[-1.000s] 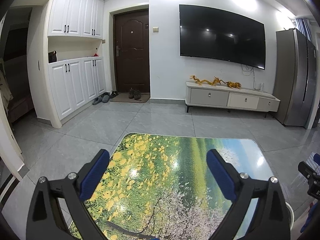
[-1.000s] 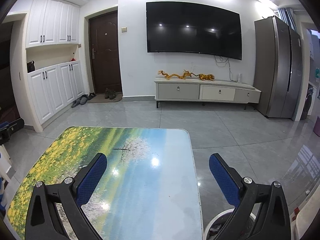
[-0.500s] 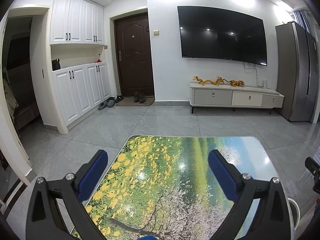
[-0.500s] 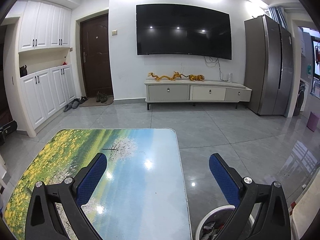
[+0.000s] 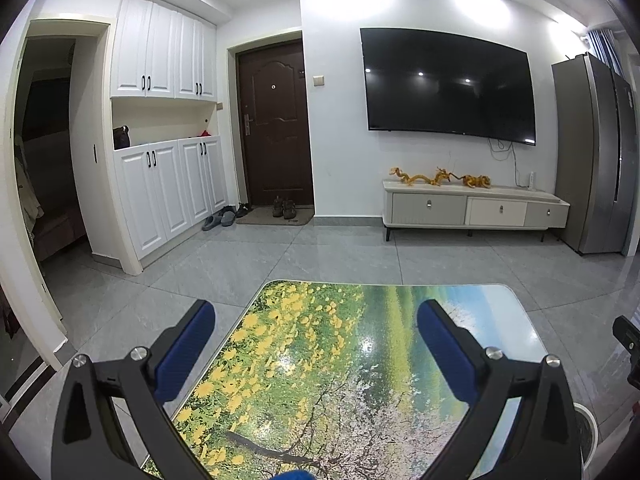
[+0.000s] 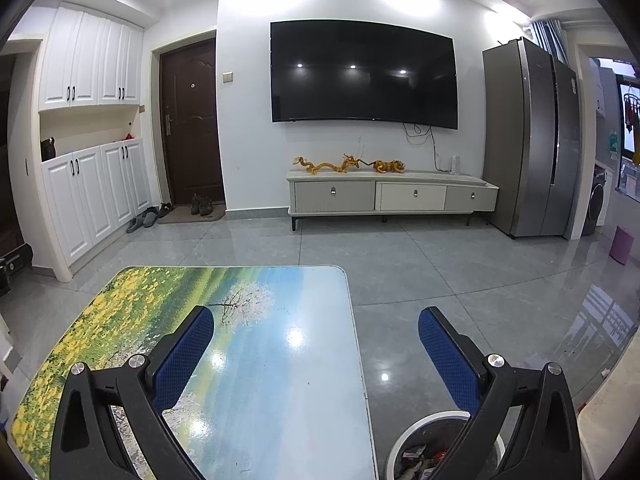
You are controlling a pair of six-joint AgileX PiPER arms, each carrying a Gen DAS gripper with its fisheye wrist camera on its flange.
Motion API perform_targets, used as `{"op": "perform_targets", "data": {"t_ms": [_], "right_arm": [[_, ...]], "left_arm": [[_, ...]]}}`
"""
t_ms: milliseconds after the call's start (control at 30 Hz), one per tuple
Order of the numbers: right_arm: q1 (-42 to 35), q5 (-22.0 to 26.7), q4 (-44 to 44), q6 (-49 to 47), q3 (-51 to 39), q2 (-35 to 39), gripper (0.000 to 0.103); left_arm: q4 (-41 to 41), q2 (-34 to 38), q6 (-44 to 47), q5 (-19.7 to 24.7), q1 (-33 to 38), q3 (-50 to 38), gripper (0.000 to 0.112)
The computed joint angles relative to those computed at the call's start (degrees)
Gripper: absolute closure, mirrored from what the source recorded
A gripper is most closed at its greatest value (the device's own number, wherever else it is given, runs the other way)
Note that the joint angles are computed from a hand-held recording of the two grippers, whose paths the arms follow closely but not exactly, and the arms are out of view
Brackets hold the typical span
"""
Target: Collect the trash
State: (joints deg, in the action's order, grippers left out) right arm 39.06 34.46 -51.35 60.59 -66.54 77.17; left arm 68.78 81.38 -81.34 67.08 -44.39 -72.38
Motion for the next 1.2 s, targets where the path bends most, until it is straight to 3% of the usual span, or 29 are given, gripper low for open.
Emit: {"op": "perform_targets", "data": {"t_ms": [200, 1200], "right_arm": [[1.11, 1.96, -3.38, 2.98, 0.70, -0.77, 0.000], [1.29, 2.97, -4.14, 3.68, 1.04, -0.91, 0.000]], "left_arm": [[0.13, 0.81, -0.06, 0.00, -0.04, -0.82, 0.010], [0.24, -0.58, -0.24, -0.77, 0.25, 1.02, 0.010]]}}
